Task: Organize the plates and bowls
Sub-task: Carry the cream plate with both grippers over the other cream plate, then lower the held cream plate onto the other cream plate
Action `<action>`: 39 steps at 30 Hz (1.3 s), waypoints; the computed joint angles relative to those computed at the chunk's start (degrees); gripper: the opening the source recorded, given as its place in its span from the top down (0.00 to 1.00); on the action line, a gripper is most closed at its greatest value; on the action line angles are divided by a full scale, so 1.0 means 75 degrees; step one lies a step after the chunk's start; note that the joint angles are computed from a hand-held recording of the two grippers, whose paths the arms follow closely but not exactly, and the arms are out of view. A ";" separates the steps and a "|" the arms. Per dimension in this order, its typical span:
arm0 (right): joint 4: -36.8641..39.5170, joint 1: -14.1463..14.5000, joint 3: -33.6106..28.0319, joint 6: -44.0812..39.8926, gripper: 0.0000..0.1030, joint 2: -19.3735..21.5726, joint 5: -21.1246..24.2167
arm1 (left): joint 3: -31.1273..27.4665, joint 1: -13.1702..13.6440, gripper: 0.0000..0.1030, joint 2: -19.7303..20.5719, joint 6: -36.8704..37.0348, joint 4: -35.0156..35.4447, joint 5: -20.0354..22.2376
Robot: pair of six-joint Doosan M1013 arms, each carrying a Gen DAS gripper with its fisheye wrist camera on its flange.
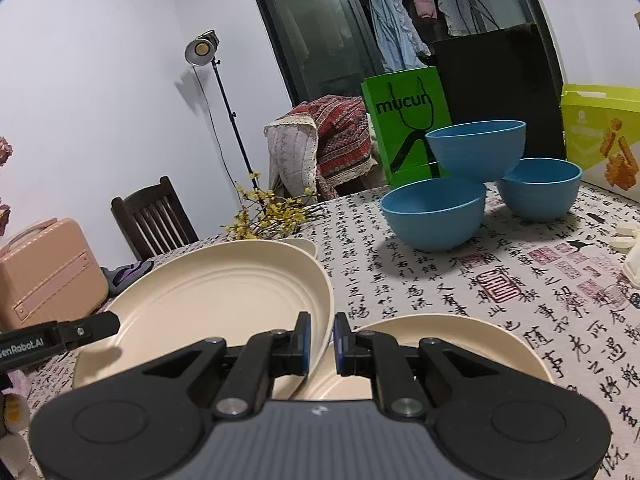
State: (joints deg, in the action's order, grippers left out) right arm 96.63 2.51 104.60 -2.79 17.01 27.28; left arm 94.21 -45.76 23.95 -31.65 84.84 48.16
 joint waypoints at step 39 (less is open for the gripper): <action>0.0361 -0.0575 0.0227 -0.0723 0.89 -0.0021 0.0069 | -0.0337 -0.0202 0.77 0.0380 0.0010 0.0166 -0.0611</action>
State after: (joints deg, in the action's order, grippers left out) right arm 99.34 -1.80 106.30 -8.21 16.85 27.80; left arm 91.69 -47.28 26.80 -31.58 86.08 43.57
